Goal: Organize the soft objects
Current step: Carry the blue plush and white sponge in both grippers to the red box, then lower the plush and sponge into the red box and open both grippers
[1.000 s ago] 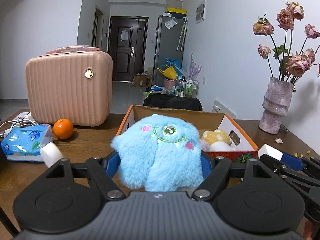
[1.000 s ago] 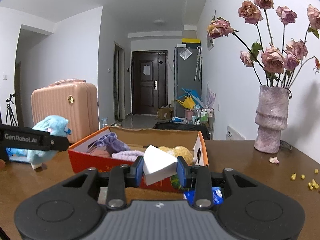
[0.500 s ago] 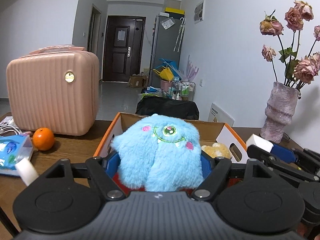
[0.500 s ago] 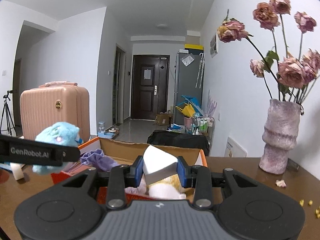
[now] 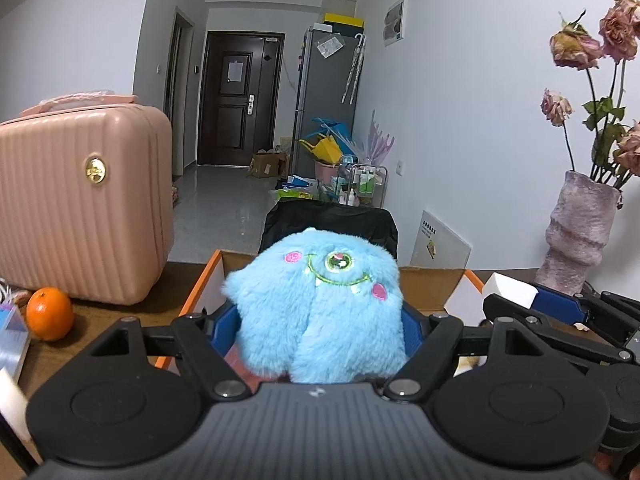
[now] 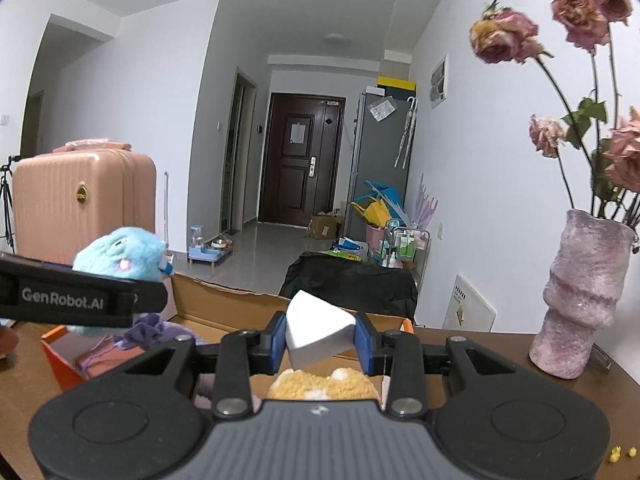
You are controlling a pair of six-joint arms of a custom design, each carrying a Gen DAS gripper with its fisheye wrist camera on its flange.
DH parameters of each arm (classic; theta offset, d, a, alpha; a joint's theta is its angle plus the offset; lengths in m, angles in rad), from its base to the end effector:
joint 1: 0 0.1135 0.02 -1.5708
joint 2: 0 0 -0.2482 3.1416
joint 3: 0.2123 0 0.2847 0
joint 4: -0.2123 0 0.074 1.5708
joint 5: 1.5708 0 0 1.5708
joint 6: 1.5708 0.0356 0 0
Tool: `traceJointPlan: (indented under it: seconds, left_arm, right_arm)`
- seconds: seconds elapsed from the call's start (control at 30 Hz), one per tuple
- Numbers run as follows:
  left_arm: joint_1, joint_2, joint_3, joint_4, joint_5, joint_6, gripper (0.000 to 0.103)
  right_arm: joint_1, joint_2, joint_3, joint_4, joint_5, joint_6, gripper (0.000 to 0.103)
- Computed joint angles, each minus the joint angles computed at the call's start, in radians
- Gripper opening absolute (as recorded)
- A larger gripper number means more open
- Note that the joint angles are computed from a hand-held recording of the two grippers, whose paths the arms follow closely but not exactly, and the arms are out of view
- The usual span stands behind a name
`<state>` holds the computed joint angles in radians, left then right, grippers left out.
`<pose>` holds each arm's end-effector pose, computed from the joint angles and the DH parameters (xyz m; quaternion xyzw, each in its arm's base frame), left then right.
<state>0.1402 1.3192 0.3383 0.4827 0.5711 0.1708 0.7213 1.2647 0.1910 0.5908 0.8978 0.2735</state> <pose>0.2544 0.0165 0.1063 0.1565 0.8225 -0.1633 0.5219 0.1805 0.1216 0.0895 0.0478 0.8015 -0.1039 0.5869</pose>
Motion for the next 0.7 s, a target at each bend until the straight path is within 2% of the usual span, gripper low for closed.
traceJointPlan:
  seconds: [0.27,0.47,0.6,0.7]
  left_arm:
    - [-0.056,0.170,0.111,0.068,-0.065,-0.022,0.078]
    - [-0.063,0.244,0.158,0.077,-0.108,-0.034,0.078]
    - [-0.070,0.245,0.153,0.084,-0.121,-0.025,0.079]
    - [-0.081,0.229,0.143,0.077,-0.138,-0.018,0.086]
  right_arm:
    - [-0.088,0.190,0.090,0.069,-0.082,-0.020,0.035]
    - [-0.124,0.254,0.115,0.093,-0.122,-0.007,0.035]
    - [-0.126,0.268,0.117,0.099,-0.127,-0.008,0.039]
    - [-0.124,0.274,0.124,0.086,-0.124,-0.004,0.048]
